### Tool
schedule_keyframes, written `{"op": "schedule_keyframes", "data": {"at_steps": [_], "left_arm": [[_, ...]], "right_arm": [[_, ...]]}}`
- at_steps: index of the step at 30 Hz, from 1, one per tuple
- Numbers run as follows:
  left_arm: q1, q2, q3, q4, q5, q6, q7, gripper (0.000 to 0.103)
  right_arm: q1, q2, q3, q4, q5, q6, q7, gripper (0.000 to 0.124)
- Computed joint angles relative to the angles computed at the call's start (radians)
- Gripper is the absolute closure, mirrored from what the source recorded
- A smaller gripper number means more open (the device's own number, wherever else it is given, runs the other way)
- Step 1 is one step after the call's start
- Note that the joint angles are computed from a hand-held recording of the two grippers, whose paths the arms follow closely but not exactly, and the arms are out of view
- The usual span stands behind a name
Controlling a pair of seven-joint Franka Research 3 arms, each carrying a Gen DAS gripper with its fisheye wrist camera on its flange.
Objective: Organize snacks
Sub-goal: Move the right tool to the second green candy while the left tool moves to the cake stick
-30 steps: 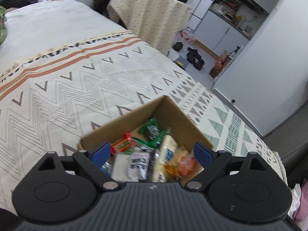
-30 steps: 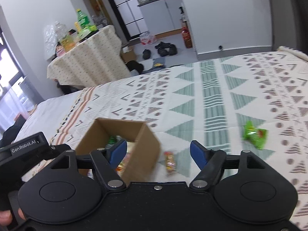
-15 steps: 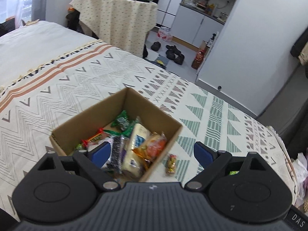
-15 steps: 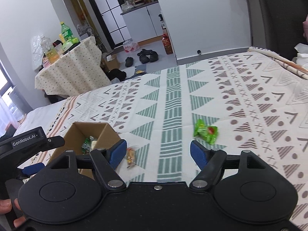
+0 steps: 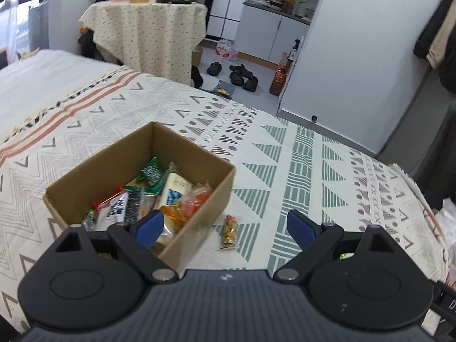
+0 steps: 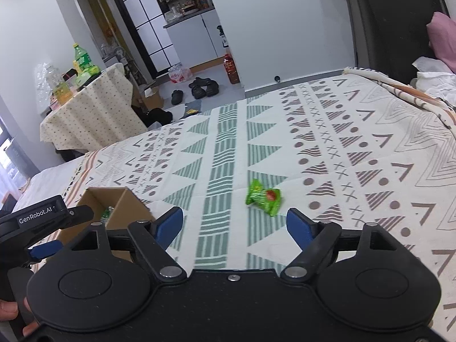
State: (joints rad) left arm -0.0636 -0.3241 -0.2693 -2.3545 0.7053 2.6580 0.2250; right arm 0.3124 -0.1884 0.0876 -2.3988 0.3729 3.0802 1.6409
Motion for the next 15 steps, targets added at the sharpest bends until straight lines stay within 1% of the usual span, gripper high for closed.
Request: {"op": "schedule_keyframes", "data": {"at_steps": [1,3,4,5,7,9,12,15], "left_arm": [[0.0,0.006,-0.005,0.005,0.005,0.002,-0.004,0.006],[-0.001,0.018,-0.01,0.011,0.016,0.012,-0.014,0.005],[-0.004,0.024,-0.009,0.015,0.017,0.017,-0.01,0.004],[-0.007,0.033,-0.008,0.02,0.019,0.022,-0.006,0.003],[-0.009,0.051,-0.015,0.033,0.034,0.014,-0.011,0.0],[-0.018,0.068,-0.014,0.042,0.041,0.016,-0.009,0.0],[-0.027,0.093,-0.013,0.057,0.057,0.017,-0.015,0.0],[-0.036,0.124,-0.017,0.082,0.087,-0.016,-0.03,0.0]], "right_arm": [[0.009,0.002,-0.012,-0.001,0.013,0.002,-0.015,0.04],[0.035,0.007,-0.041,-0.001,0.054,0.007,-0.059,0.031],[0.058,0.01,-0.062,0.0,0.091,0.011,-0.096,0.025],[0.09,0.013,-0.091,0.001,0.144,0.018,-0.148,0.021],[0.134,0.02,-0.13,0.011,0.239,0.017,-0.245,0.021],[0.154,0.03,-0.149,0.026,0.321,0.002,-0.334,0.021],[0.149,0.049,-0.15,0.041,0.41,-0.011,-0.419,0.021],[0.156,0.072,-0.161,0.063,0.555,-0.025,-0.558,0.021]]}}
